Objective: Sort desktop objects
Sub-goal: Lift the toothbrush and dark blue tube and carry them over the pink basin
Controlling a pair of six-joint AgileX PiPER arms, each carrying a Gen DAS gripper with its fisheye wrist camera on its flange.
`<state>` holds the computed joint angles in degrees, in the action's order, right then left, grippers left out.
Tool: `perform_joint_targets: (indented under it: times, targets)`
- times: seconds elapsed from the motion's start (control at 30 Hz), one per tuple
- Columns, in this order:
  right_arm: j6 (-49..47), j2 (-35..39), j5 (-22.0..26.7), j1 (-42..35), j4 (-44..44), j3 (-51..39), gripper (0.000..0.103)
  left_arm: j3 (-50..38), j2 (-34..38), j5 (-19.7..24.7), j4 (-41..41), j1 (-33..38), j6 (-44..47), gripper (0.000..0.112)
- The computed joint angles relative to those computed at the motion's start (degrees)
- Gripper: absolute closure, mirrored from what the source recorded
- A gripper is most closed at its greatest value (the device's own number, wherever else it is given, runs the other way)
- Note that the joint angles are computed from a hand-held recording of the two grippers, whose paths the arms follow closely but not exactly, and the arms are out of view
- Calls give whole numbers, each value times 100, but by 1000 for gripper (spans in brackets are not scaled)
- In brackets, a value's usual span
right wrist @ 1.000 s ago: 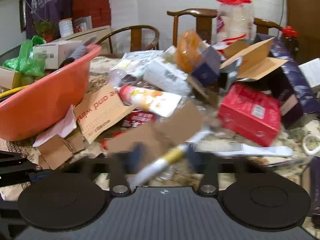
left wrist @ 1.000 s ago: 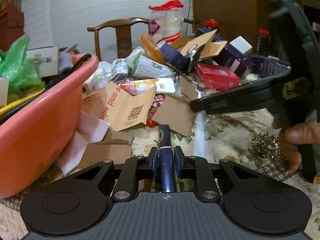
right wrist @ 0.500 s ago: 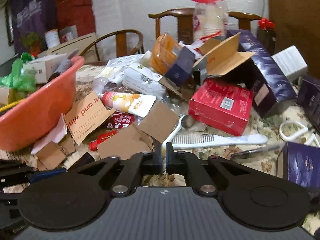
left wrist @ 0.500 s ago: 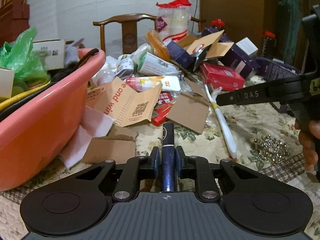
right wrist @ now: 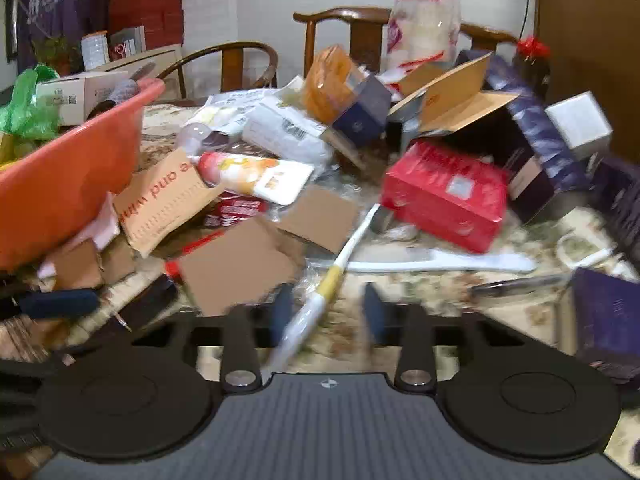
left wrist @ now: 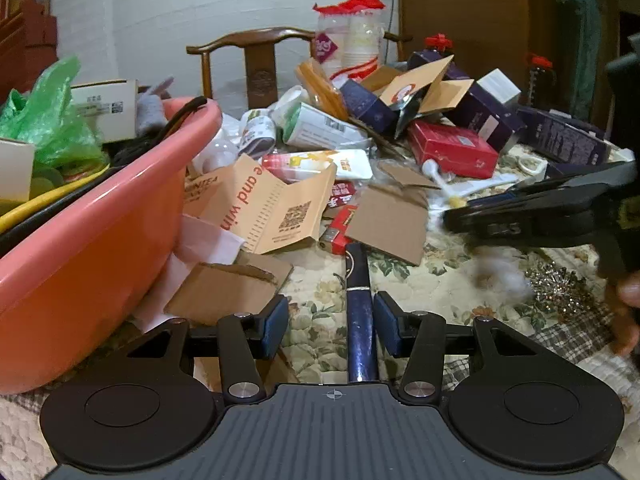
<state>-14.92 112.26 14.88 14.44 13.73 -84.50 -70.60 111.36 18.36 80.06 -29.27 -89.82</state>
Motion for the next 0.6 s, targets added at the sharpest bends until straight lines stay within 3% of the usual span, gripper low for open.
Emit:
perform_joint_targets:
  times: [0.03, 0.13, 0.2, 0.3, 0.4, 0.6]
  targets:
    - [-45, -55, -19, -35, 27, 74, 85, 2, 2, -31, 44, 4, -22, 68]
    - [-736, -202, -51, -190, 719, 289, 92, -11, 25, -81, 211, 13, -259, 81]
    - [-787, -280, -163, -215, 706, 413, 93, 57, -10, -234, 505, 55, -641, 102]
    - [-1336, -440, -277, -276, 1241, 558, 93, 94, -40, -406, 674, 98, -951, 103]
    - [-1744, -584, -365, -282, 1583, 624, 93, 162, -75, -309, 882, 38, -1247, 103]
    - [-3508, -797, -457, -351, 3351, 849, 93, 384, -357, 12, 1276, -117, -1627, 103]
